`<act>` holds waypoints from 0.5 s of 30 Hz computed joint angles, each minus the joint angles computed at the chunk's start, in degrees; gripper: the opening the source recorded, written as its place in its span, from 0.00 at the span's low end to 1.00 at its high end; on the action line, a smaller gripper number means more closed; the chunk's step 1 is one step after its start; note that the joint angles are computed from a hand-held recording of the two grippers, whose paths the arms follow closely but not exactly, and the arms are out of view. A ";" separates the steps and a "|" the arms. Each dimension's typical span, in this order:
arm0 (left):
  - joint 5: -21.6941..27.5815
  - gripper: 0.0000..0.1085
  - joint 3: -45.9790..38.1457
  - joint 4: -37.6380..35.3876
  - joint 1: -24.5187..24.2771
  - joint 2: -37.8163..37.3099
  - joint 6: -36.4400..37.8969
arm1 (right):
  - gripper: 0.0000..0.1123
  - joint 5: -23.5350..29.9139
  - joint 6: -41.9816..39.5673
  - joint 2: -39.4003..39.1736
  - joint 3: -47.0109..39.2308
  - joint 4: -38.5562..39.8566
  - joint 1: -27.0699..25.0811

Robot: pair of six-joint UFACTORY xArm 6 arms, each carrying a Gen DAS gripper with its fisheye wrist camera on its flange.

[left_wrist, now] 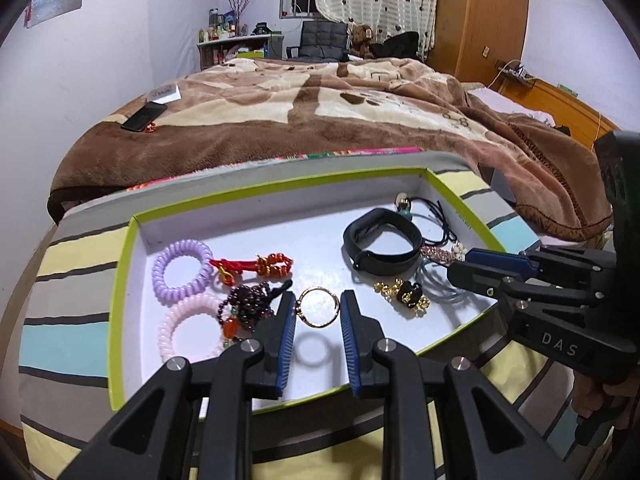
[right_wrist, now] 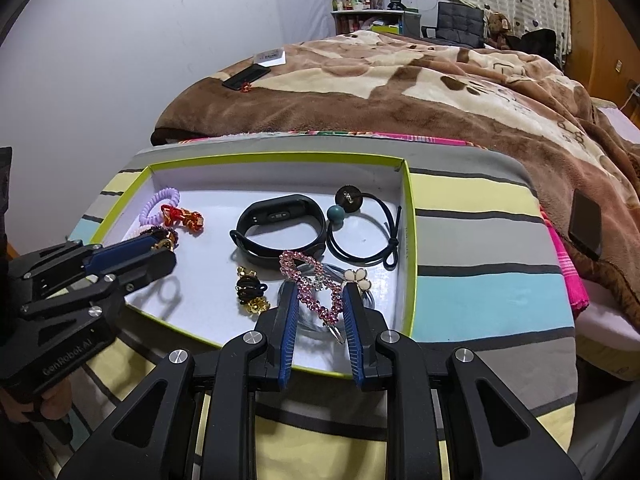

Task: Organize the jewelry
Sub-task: 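Carry the gold ring and pink hairpin into the box with both tools, then open both tools to drop the ring and hairpin inside the box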

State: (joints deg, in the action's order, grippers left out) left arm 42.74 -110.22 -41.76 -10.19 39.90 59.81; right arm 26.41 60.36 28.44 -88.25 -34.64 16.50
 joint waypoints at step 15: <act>0.88 0.29 -1.07 2.33 -0.51 1.43 -1.98 | 0.25 -1.03 -2.73 1.25 -0.85 2.70 -0.35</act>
State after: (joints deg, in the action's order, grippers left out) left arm 43.62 -111.29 -39.43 -10.70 41.33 57.83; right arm 25.39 57.62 29.69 -89.10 -31.94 16.15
